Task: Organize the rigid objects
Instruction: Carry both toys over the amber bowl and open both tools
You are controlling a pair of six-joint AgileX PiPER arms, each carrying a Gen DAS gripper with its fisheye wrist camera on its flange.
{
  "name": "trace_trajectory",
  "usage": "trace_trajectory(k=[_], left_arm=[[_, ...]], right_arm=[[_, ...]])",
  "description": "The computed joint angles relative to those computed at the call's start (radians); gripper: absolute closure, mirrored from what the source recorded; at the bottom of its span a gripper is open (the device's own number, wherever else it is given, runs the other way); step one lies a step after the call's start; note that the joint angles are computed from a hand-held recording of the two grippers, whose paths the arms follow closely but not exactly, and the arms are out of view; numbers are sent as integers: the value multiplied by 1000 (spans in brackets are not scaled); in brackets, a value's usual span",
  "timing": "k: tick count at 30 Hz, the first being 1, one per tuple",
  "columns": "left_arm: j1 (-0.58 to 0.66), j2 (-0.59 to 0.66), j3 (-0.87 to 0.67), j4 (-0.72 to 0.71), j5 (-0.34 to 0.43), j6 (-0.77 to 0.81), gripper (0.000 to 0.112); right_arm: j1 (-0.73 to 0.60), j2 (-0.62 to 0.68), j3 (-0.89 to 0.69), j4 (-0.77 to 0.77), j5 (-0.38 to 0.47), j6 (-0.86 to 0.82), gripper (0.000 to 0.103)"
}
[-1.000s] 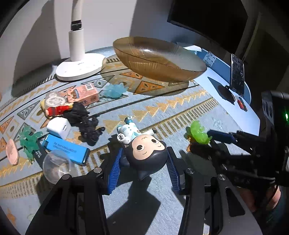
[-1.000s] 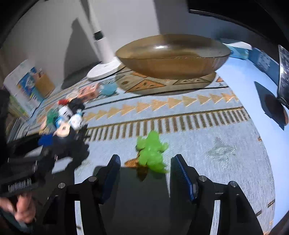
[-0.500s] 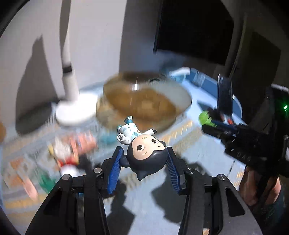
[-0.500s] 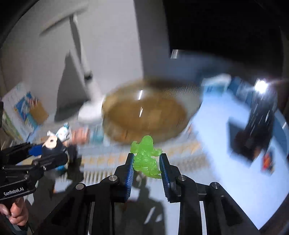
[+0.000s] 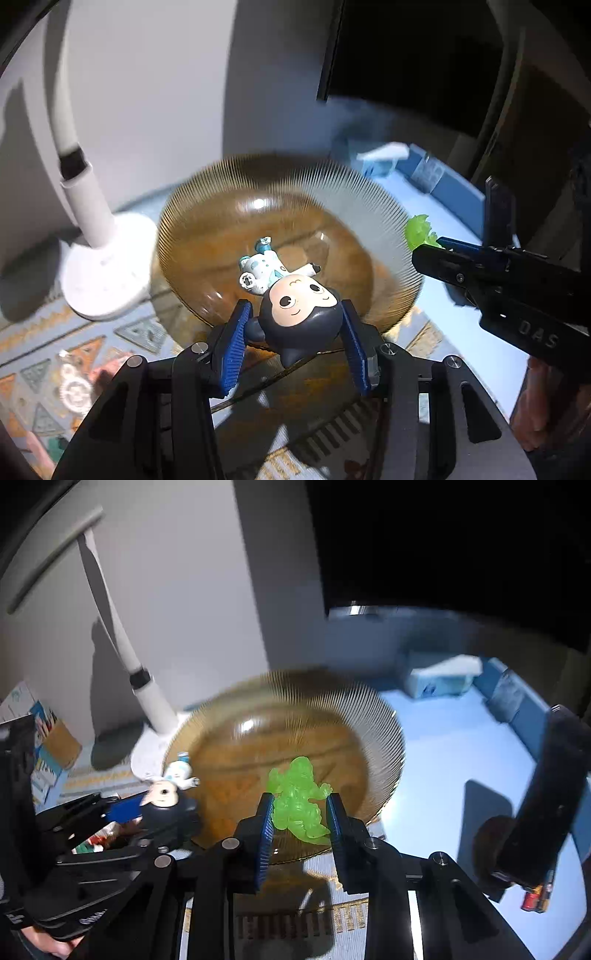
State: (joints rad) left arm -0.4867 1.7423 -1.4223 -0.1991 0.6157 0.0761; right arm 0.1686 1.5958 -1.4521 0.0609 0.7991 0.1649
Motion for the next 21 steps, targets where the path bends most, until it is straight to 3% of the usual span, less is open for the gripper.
trace_trajectory(k=[12,14,17,21], left_arm=[[-15,116,-124,18,55,3,68],[-11,114,-131,6,67,13,54],[-5,93,-128,17,55,4,49],[69,-27,-44,-106,12,107,46]], right_arm=[[1,83,-46,-11,69,-16,76],[-8,94,-60,7,94,-24,75],[-16,85,-62,8,105,-13,72],[-23,10,-22,-31,70,35,55]])
